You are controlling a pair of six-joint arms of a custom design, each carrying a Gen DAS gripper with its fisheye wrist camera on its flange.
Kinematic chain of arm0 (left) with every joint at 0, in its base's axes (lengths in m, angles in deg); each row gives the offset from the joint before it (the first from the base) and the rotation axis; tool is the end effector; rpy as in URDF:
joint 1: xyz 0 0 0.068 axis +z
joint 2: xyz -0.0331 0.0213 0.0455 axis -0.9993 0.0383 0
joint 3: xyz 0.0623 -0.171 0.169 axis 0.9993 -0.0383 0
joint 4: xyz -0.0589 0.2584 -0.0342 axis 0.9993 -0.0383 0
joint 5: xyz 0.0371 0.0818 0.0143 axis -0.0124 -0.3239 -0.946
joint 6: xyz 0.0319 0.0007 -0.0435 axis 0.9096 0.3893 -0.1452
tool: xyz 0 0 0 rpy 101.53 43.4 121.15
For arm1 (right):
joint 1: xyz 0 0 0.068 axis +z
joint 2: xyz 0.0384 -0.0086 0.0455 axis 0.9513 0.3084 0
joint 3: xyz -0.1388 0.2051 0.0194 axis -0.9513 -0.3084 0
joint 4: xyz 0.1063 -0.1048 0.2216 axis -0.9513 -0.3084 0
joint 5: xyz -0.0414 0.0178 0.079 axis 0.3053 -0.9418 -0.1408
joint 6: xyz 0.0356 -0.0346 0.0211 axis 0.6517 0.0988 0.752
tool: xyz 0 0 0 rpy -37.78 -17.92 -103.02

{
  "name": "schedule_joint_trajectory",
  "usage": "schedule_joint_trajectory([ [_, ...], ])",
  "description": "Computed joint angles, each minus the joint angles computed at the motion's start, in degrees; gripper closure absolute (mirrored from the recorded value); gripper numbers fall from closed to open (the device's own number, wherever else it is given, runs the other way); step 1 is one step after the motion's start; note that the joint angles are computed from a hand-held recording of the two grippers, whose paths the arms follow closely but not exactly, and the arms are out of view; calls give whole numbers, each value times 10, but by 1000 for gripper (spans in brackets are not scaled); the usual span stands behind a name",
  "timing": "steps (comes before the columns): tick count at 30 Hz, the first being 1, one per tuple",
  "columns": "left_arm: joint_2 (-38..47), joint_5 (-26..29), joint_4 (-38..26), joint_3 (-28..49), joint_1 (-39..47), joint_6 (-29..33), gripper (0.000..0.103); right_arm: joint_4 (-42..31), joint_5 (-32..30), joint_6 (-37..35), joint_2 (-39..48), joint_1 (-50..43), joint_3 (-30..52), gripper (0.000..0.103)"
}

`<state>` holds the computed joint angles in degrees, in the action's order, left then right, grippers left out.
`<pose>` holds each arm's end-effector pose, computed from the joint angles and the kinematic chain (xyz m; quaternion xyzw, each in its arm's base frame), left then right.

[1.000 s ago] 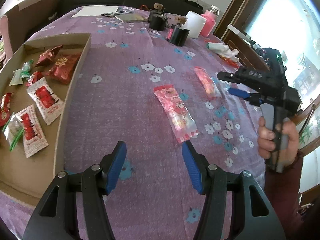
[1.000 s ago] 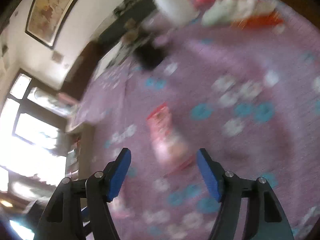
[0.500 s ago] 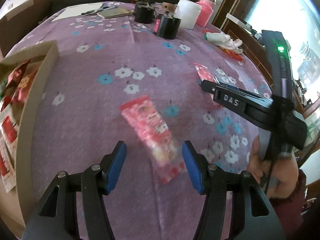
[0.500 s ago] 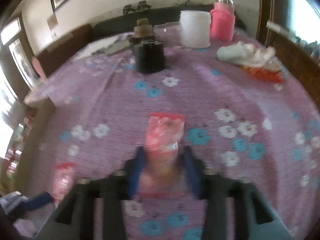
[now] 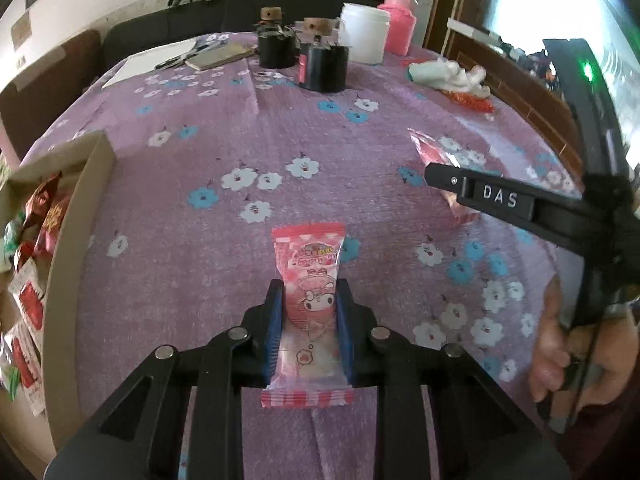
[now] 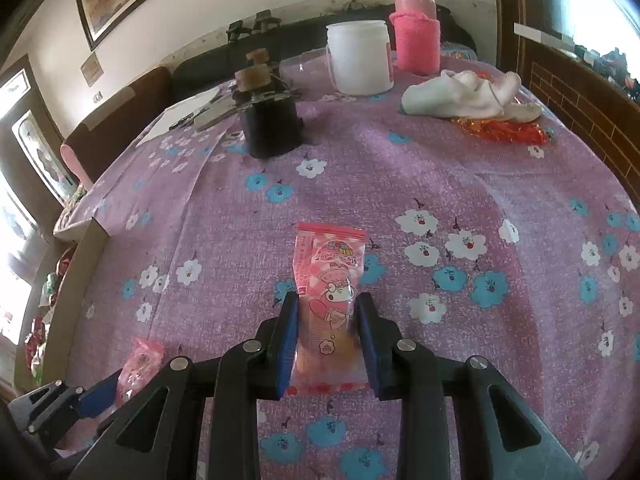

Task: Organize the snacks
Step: 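Grasp another pink cartoon-print packet with the left tool, then carry both pink packets into the cardboard box and open both tools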

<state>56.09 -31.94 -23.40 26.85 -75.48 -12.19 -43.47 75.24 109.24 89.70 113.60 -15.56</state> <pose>0.3028 0.0470 0.0937 0.3545 0.8826 -0.1470 0.2715 0.2064 0.1559 0.0704 0.2806 0.8940 -0.0084 0.3491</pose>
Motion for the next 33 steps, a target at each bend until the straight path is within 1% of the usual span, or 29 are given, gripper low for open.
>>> schedule_joint_trajectory([
  [2, -2, 19, -31, 15, 21, 9, 82, -2, 11, 1, 0, 7, 2, 73],
  [6, 6, 69, -127, 76, 93, 46, 82, 1, 30, 5, -14, 20, -6, 74],
  [10, 54, 106, -211, 177, 181, 71, 82, 0, 44, 7, -12, 33, -2, 74],
  [13, 109, 112, -238, 257, 226, 63, 81, -6, 53, 7, -1, 44, 12, 74],
  [14, 138, 111, -245, 297, 244, 53, 81, -10, 59, 7, 5, 51, 20, 74],
  [18, 221, 95, -261, 413, 284, 15, 81, -19, 65, 4, 22, 73, 52, 75],
  [21, 266, 85, -258, 473, 298, -12, 81, -35, 70, -3, 34, 106, 98, 75],
  [24, 306, 74, -262, 529, 301, -35, 81, -14, 46, -37, 64, 135, 159, 75],
  [28, 354, 60, -274, 587, 299, -42, 81, -29, 6, -107, 155, 161, 307, 75],
  [31, 374, 53, -268, 609, 292, -48, 81, -40, -33, -145, 223, 169, 408, 75],
  [33, 395, 45, -272, 636, 285, -56, 81, -61, -55, -166, 273, 174, 481, 76],
])
